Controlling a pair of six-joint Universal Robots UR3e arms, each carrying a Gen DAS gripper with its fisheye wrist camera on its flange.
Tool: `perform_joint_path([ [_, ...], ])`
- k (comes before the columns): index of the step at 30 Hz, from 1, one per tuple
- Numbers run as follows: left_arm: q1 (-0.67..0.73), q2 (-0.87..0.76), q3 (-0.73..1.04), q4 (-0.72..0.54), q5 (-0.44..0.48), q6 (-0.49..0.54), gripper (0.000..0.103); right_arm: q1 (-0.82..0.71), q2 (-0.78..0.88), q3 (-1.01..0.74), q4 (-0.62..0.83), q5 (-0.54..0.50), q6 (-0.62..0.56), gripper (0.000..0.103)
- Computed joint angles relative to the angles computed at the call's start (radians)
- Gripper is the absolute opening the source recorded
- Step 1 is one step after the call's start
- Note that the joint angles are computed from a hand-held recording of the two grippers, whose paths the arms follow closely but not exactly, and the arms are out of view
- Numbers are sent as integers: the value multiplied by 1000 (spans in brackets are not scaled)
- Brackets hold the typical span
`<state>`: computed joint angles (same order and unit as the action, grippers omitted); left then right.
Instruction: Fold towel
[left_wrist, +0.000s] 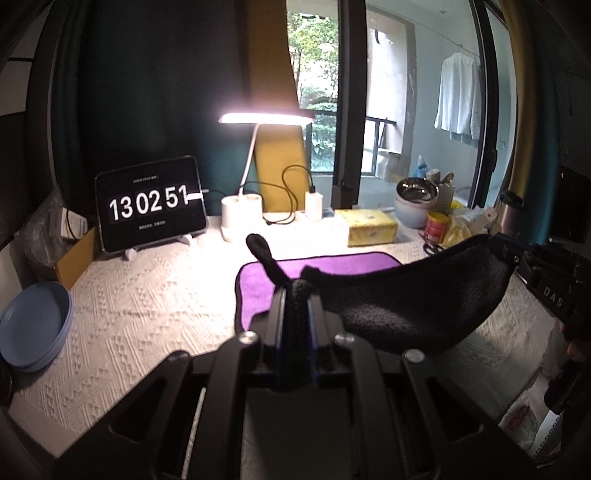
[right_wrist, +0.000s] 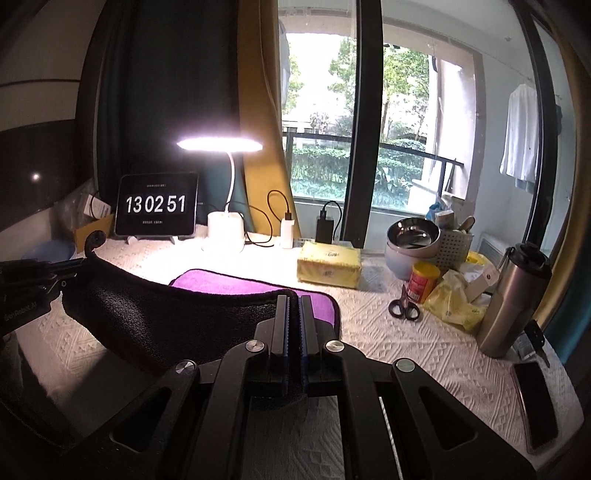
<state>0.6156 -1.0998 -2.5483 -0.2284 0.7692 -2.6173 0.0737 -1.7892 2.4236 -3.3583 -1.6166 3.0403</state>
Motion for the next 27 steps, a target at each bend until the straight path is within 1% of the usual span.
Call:
perform_joint_path([
  [7,-53,-99,50,122,30,-75,11,-29,32,-44,-14,31,-20,5],
  [14,-122,-254,130,257,89,-149,11,-56,95,-90,-44,59,-34,5],
  [21,-191,-399,227,342,142,-190,11,-83,185,-168,-72,89,-50,5],
  [27,-242,-507,322,394,178,-229,11,-78,271,-245,-90,96,-58,5],
])
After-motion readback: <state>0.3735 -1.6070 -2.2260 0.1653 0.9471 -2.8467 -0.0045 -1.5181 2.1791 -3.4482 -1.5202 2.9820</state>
